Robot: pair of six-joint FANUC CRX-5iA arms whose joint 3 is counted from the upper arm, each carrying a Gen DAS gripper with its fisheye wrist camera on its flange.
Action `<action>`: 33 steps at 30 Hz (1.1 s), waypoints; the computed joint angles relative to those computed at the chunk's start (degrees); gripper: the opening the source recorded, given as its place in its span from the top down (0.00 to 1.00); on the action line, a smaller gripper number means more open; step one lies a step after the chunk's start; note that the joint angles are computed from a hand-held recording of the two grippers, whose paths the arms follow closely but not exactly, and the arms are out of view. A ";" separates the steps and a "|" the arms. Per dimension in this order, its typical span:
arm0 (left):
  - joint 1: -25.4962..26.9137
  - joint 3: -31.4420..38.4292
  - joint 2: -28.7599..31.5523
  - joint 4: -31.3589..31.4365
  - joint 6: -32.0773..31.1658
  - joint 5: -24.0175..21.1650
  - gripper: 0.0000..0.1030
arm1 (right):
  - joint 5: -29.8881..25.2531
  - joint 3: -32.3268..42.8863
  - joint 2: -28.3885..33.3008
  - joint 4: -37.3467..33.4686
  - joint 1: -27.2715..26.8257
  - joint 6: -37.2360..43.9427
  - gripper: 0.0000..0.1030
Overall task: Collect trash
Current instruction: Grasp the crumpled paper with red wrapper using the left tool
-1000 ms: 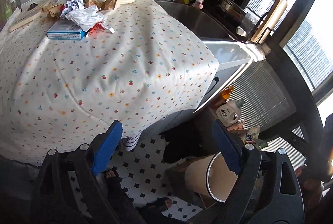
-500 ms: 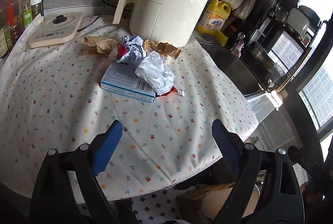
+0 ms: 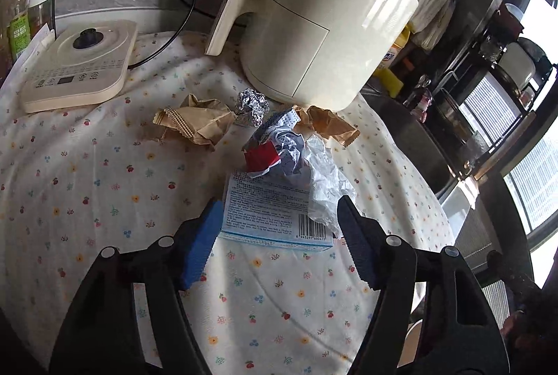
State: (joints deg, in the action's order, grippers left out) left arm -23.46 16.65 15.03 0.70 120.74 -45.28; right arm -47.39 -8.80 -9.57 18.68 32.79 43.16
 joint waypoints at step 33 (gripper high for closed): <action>5.78 -3.50 0.95 11.00 -10.51 6.63 0.63 | -1.50 12.99 13.02 -4.12 3.32 7.61 0.28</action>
